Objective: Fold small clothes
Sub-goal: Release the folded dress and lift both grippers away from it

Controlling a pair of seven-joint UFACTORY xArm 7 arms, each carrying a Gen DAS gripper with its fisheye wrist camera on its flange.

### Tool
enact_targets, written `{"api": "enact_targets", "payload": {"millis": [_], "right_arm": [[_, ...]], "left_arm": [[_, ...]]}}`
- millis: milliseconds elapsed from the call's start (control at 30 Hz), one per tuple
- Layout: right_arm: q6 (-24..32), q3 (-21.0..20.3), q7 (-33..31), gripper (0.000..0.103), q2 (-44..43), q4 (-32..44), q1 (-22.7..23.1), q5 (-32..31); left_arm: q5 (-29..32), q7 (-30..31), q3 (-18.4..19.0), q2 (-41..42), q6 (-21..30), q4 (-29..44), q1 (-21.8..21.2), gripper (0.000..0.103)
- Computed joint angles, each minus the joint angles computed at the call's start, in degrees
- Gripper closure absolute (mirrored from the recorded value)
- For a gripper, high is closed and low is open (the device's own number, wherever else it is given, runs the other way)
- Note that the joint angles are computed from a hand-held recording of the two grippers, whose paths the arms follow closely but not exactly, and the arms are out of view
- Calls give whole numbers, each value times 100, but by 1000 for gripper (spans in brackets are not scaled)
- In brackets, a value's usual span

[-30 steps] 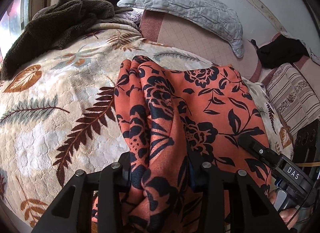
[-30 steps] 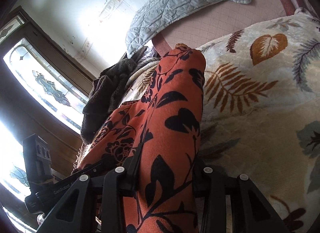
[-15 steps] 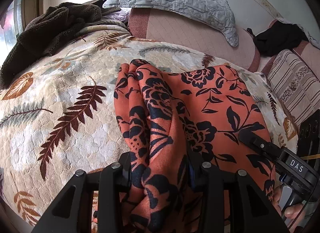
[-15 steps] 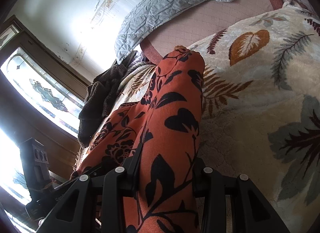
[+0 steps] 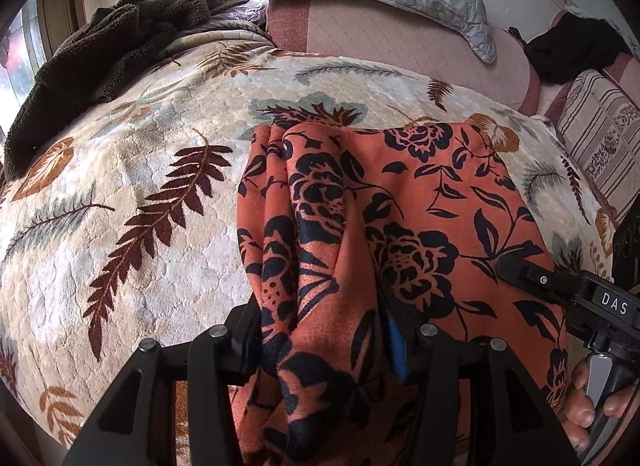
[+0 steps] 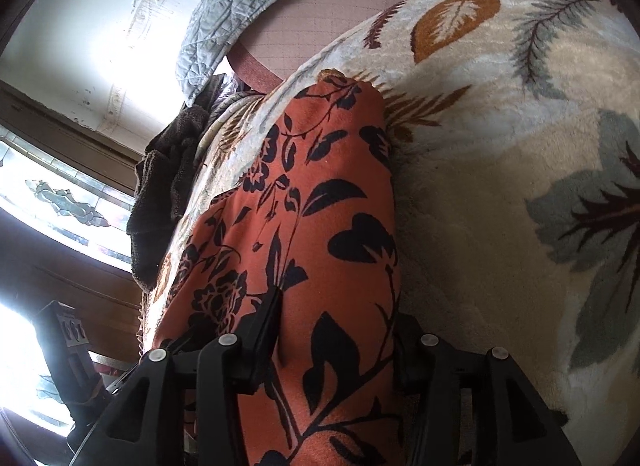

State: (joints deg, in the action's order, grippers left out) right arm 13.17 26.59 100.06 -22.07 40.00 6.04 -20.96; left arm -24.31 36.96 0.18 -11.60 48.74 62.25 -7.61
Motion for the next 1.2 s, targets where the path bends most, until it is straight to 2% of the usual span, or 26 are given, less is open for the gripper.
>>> {"api": "enact_targets", "payload": {"millis": [100, 167, 267, 400, 567, 700, 767, 867, 1033, 1100, 1200], "right_arm": [[454, 5, -20, 47, -130, 100, 61, 13], [975, 103, 52, 46, -298, 220, 34, -104], [1814, 318, 249, 46, -652, 373, 25, -409], [2572, 719, 362, 46, -1016, 643, -11, -1014], [2699, 1069, 167, 54, -618, 1239, -1, -1658], [3126, 1023, -167, 54, 210, 1708, 392, -1530], [3351, 768, -452, 54, 686, 1859, 722, -1182], [3880, 833, -574, 54, 983, 2188, 835, -1454], [3590, 535, 124, 54, 542, 1863, 1181, -1587], [3792, 553, 349, 54, 437, 1925, 1308, -1789], [4426, 647, 422, 53, 432, 2266, 1547, -1974]], "left_arm": [[54, 76, 26, -51, -49, -30, 24, 40], [84, 101, 49, -98, -34, -31, 49, 37], [85, 162, 93, -266, -146, -134, 81, 36], [124, 237, 161, -640, -455, -445, 85, 35], [214, 228, 281, -953, -665, -755, 79, 35], [505, 134, 252, -966, -813, -924, 135, 30], [714, 48, 205, -847, -880, -976, 177, 24], [692, 22, 263, -786, -807, -886, 154, 22], [561, 36, 375, -1101, -754, -914, 159, 22], [544, 28, 414, -1342, -908, -1004, 180, 22], [586, 7, 488, -1686, -1082, -1057, 197, 22]]}}
